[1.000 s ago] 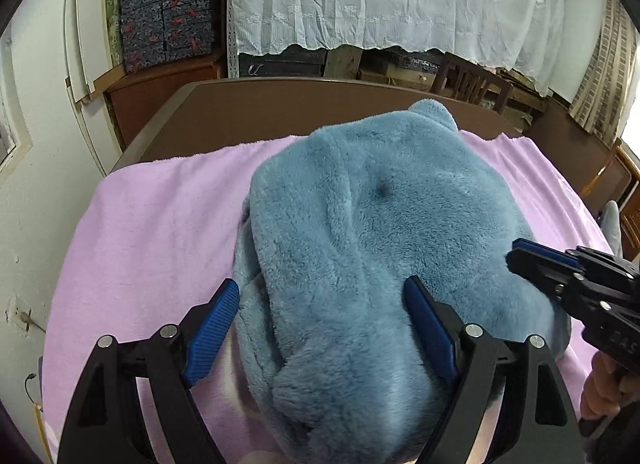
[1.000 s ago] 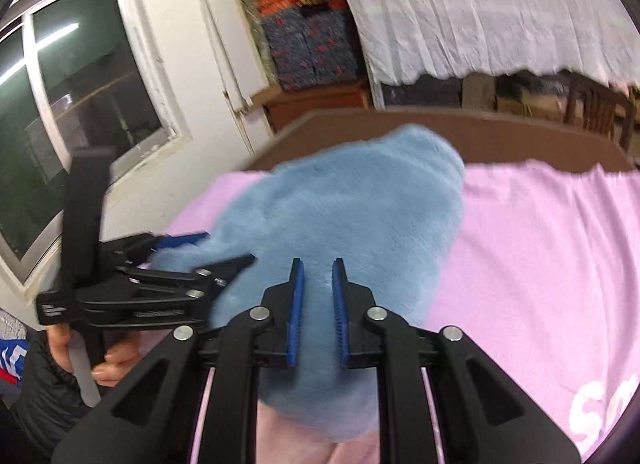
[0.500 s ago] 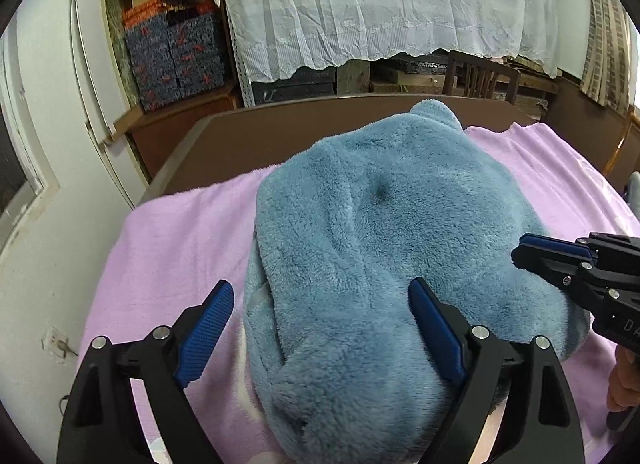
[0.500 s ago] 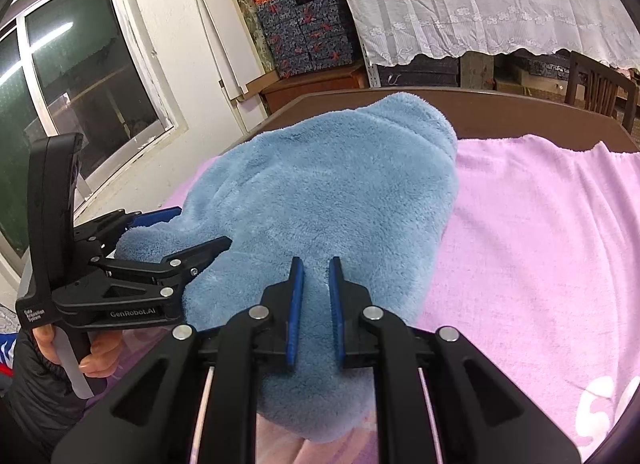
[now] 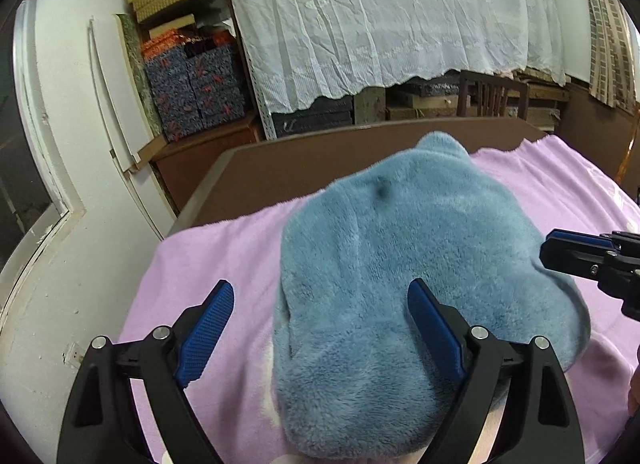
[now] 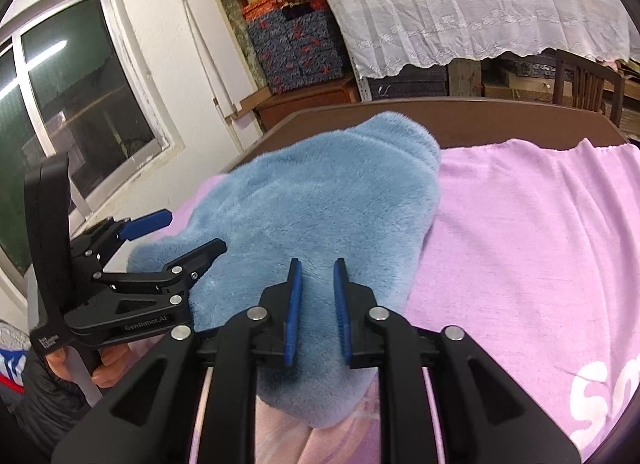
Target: Fold large clothes
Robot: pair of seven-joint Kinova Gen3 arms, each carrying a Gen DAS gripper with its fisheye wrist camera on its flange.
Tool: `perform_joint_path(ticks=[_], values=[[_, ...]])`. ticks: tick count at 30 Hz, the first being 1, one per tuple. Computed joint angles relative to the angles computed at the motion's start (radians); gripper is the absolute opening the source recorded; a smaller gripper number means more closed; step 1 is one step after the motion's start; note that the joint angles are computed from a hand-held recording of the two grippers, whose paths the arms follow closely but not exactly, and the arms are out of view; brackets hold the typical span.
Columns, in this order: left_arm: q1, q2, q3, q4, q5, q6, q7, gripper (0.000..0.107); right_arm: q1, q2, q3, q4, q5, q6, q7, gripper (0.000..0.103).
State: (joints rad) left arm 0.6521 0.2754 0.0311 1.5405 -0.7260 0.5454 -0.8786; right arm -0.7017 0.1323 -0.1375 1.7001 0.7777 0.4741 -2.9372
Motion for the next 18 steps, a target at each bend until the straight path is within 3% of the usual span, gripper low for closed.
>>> perform_joint_path(ticks=[9,18], values=[[0.03,-0.023,-0.019,0.027,-0.118,-0.006,0.138,0.089,-0.003,-0.042,-0.012,0.049,0.175,-0.029,-0.2,0.021],[0.007,0.001,0.018,0.001,-0.103,0.041,0.092,0.089,0.015,-0.025,-0.038,0.031,0.143,-0.019,-0.154,0.022]])
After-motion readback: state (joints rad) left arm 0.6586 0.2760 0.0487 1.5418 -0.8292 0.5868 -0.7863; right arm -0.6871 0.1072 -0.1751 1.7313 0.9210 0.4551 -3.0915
